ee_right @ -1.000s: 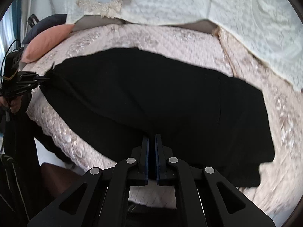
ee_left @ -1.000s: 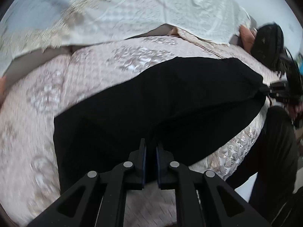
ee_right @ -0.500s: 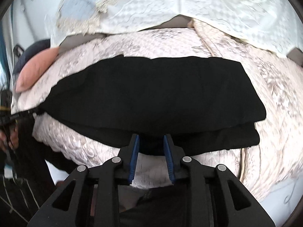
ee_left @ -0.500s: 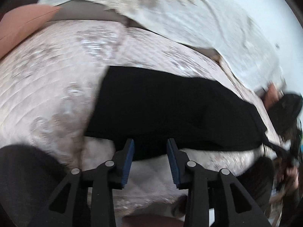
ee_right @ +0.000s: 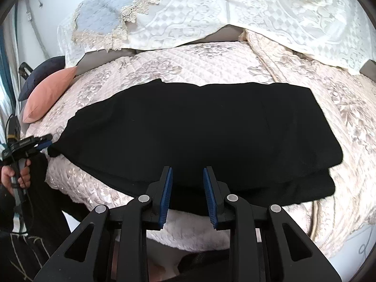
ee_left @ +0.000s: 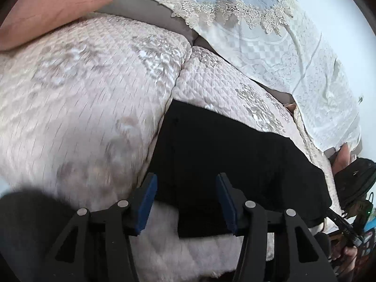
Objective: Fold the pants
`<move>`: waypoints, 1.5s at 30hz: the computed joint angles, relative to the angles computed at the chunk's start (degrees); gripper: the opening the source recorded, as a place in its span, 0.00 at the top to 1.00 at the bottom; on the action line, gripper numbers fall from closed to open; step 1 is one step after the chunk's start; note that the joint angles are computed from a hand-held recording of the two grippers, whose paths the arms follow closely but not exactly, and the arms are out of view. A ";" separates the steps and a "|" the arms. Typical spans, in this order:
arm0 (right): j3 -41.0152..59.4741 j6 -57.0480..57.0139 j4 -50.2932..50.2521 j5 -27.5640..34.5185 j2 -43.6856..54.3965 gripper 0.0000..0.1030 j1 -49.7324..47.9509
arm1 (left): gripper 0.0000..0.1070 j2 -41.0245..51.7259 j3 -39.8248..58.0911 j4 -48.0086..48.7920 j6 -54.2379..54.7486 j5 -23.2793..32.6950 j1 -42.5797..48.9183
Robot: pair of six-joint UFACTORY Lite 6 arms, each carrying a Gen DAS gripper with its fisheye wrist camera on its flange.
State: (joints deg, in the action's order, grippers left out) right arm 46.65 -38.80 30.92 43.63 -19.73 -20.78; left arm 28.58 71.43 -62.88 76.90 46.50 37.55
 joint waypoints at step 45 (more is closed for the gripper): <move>7.81 7.53 9.61 -6.76 13.28 0.56 -28.47 | 0.80 4.82 14.40 3.18 -2.30 -19.80 -12.48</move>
State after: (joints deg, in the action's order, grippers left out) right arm 54.46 -31.27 40.53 36.87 -6.45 -49.25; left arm 33.40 85.83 -59.70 74.60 26.71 25.06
